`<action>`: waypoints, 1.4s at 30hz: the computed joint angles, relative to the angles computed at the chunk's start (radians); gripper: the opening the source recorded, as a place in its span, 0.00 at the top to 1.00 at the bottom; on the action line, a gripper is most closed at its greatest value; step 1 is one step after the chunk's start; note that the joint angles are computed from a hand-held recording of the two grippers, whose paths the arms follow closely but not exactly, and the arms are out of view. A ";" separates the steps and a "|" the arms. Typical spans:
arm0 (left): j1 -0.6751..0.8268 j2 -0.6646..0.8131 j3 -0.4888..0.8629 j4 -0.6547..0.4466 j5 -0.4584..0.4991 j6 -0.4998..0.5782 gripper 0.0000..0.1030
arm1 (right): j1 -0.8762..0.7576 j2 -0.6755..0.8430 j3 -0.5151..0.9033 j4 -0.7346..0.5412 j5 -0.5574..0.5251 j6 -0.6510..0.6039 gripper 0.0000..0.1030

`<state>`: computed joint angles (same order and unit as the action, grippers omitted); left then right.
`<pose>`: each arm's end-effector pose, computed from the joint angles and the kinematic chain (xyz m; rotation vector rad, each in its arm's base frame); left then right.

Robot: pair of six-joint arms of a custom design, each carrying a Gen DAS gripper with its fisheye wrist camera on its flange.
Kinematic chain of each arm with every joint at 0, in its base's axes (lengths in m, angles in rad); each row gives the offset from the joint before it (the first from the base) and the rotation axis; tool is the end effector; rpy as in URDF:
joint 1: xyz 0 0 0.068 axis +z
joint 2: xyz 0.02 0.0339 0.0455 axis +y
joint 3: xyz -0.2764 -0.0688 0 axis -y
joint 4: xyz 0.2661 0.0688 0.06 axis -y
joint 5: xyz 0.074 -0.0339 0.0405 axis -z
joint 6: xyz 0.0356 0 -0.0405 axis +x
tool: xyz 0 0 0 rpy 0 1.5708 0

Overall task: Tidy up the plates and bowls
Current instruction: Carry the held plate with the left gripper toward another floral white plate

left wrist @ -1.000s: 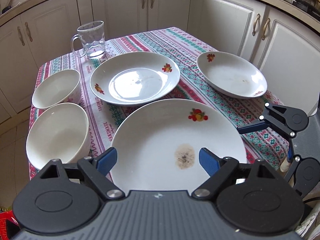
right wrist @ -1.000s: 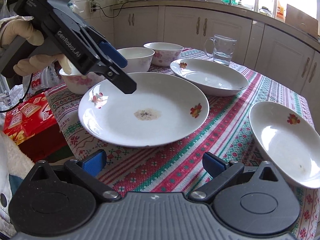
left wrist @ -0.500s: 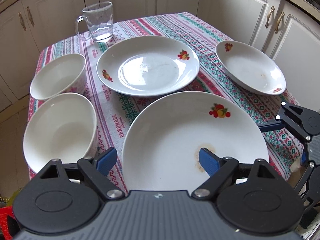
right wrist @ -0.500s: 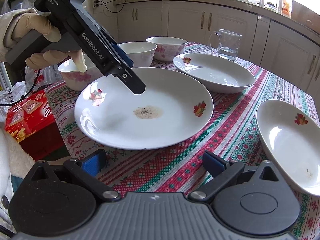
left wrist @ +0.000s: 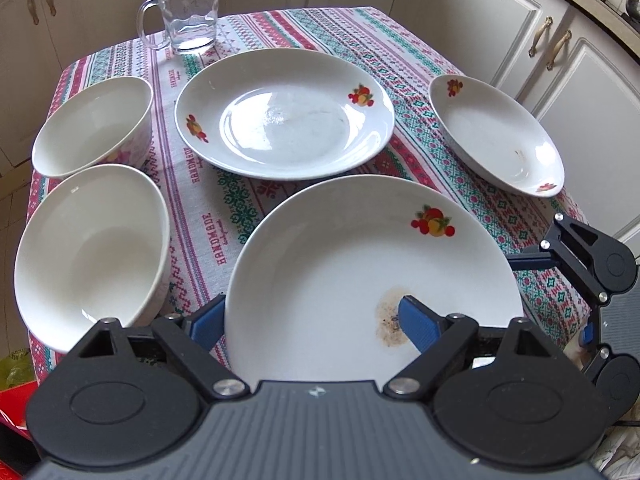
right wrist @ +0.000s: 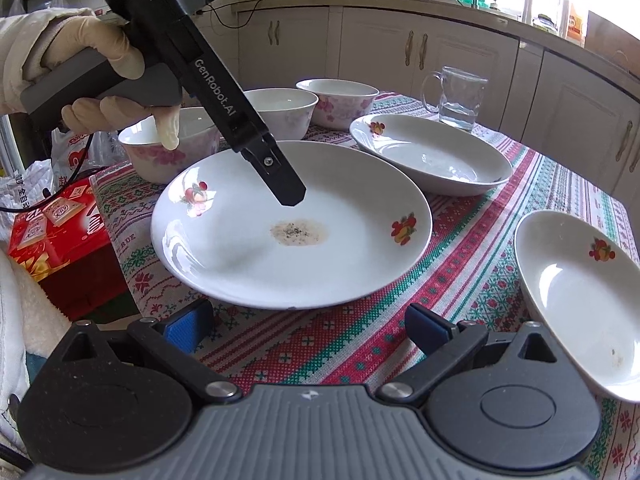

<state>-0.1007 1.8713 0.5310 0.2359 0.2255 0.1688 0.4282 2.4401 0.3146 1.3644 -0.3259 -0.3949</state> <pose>0.2677 -0.0351 0.0351 0.4275 2.6216 -0.2790 0.1954 0.1017 -0.0402 -1.0729 2.0515 0.3961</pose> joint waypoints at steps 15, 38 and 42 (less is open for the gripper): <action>-0.021 0.061 0.074 -0.061 -0.015 0.053 0.14 | 0.010 -0.030 0.044 -0.085 -0.031 -0.032 0.00; -0.006 0.064 0.106 -0.124 0.013 0.064 0.15 | -0.012 -0.049 0.058 -0.137 -0.071 -0.054 0.00; -0.010 0.046 0.100 -0.133 0.013 0.060 0.15 | -0.015 -0.063 0.052 -0.150 -0.070 -0.062 0.00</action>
